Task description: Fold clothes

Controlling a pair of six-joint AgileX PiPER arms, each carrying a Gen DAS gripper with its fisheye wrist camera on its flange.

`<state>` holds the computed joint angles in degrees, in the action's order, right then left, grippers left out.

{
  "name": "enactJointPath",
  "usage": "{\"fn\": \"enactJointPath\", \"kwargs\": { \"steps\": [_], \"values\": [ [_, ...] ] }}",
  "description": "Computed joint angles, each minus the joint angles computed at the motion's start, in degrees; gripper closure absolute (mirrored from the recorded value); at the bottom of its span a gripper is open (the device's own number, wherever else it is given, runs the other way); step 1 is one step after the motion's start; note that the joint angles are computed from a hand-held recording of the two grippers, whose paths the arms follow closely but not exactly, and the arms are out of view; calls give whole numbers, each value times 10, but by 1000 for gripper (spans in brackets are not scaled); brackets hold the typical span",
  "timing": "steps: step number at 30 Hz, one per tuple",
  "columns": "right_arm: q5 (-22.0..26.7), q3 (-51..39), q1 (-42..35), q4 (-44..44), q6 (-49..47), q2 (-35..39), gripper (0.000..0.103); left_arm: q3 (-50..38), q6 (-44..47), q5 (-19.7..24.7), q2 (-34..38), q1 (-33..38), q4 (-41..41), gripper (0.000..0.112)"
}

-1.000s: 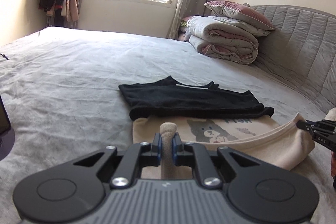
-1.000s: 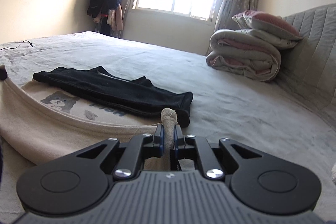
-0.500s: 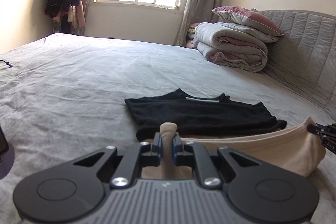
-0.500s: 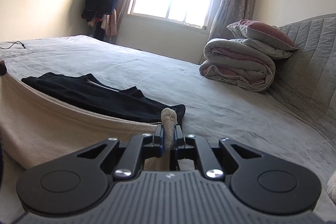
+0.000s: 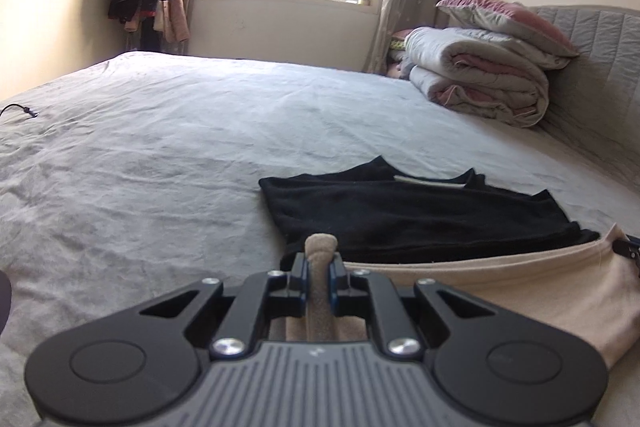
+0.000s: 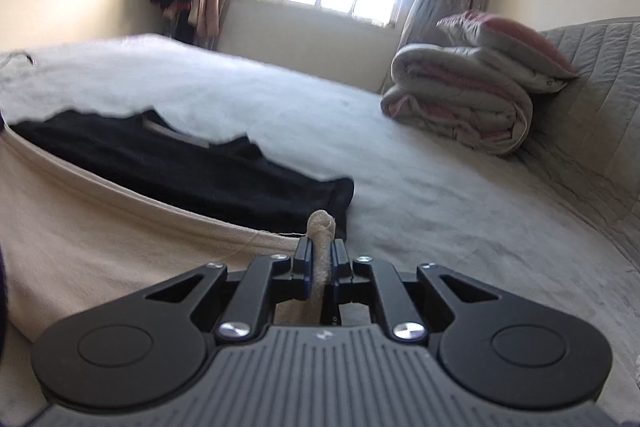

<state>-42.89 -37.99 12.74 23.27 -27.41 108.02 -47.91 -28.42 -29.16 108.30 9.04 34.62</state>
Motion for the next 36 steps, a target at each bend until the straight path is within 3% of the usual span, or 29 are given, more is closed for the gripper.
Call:
{"fn": "enactJointPath", "kwargs": {
  "steps": [4,9,11,14,17,19,29,32,36],
  "values": [
    [53,-32,-8,38,-31,14,94,-7,77,17,17,-21,-77,102],
    [96,-21,-36,-11,39,-15,93,-8,115,42,11,-32,-112,94],
    [120,-11,-46,-39,76,-41,87,0,103,51,-8,-29,-114,91],
    [147,14,-59,-123,174,-90,85,23,53,49,-47,-18,-72,91],
    [163,39,-57,-219,275,-132,85,45,-70,33,-79,-9,66,91],
    [174,46,-34,-253,311,-144,85,61,-104,18,-89,-21,117,91],
    [188,27,85,-257,318,-106,85,109,-69,-18,-81,-107,183,91],
    [193,26,75,-232,273,-85,85,124,-10,-22,-72,-98,167,91],
    [159,68,2,-341,348,-101,88,149,6,-84,-64,-26,211,91]
  ]
}}
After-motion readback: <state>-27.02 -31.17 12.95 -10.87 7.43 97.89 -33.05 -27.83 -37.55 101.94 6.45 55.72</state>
